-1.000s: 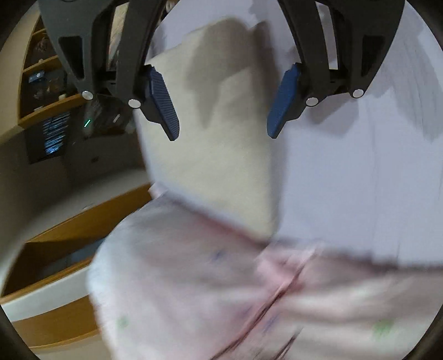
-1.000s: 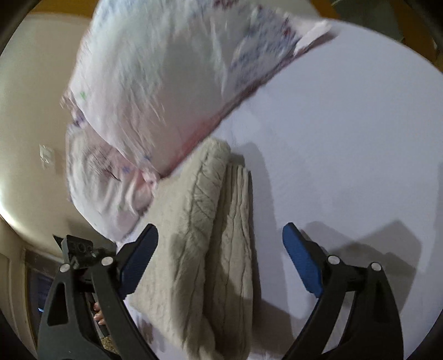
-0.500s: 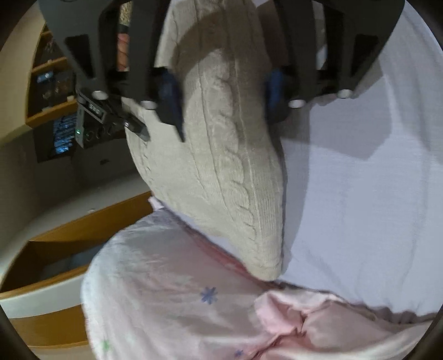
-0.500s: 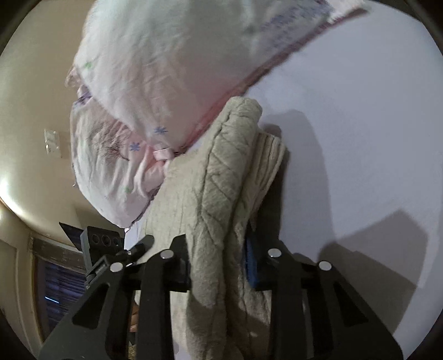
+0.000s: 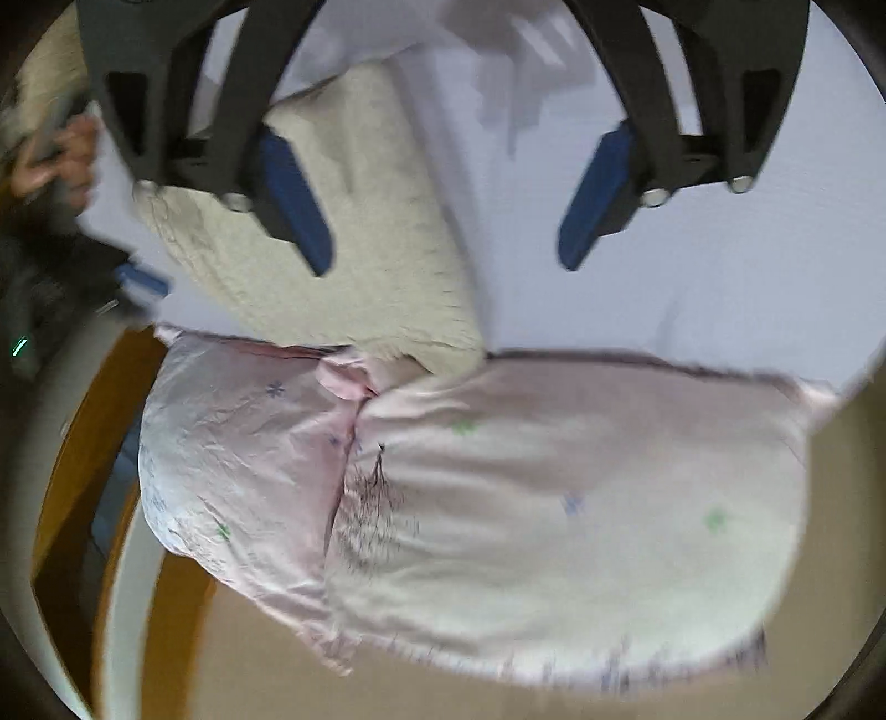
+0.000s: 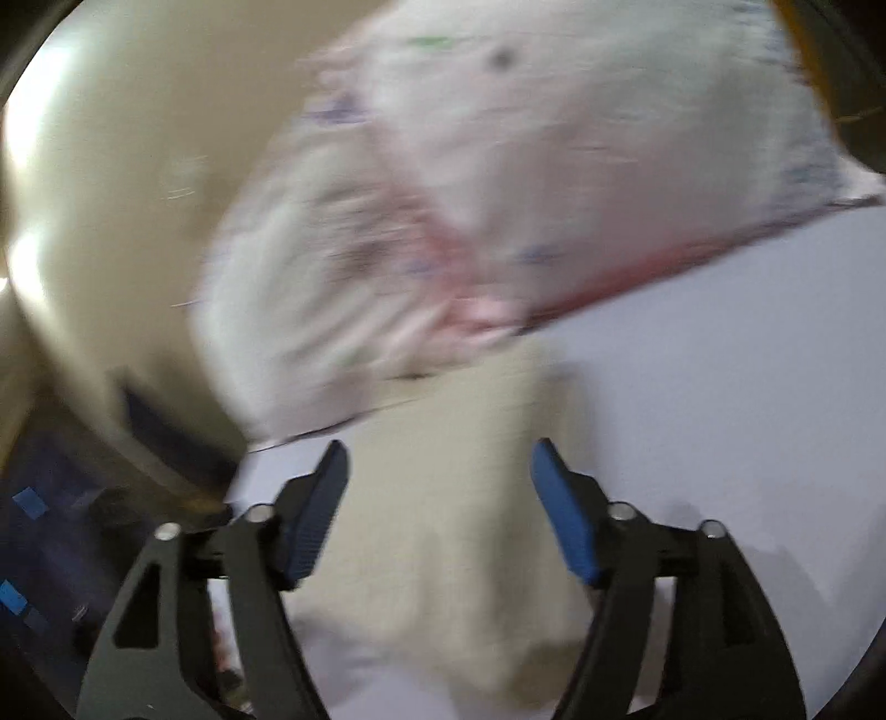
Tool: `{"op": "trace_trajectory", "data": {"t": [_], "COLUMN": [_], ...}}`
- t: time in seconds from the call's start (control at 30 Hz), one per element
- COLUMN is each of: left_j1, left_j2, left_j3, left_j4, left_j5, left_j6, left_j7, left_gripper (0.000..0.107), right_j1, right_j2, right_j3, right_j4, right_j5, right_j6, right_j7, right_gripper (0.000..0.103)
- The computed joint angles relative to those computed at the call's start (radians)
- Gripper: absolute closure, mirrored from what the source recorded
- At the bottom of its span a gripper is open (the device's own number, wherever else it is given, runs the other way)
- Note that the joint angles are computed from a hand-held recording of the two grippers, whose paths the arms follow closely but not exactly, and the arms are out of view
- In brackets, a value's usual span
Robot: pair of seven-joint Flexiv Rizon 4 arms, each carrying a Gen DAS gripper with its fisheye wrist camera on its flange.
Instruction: Fold small clothes
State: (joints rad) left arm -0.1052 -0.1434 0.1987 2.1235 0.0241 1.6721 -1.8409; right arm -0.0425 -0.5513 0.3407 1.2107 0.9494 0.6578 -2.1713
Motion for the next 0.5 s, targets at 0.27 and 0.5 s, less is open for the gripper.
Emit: {"op": "trace_trajectory", "data": {"t": [0.27, 0.5], "left_j1": [-0.408, -0.315], "left_j2": [-0.041, -0.043], "left_j3": [0.308, 0.128], "left_j4": [-0.243, -0.217], "left_j5": [0.584, 0.51], "left_j6": [-0.42, -0.577], "left_j7": [-0.569, -0.522], "left_gripper": [0.005, 0.005], "right_j1": [0.135, 0.219], "right_j2": [0.0, 0.219], "right_j3": [-0.071, -0.113], "right_j4": [0.069, 0.504], "right_j5": [-0.265, -0.45], "right_j6": [0.098, 0.577], "right_j7": [0.222, 0.179], "right_gripper": [0.035, 0.002]}}
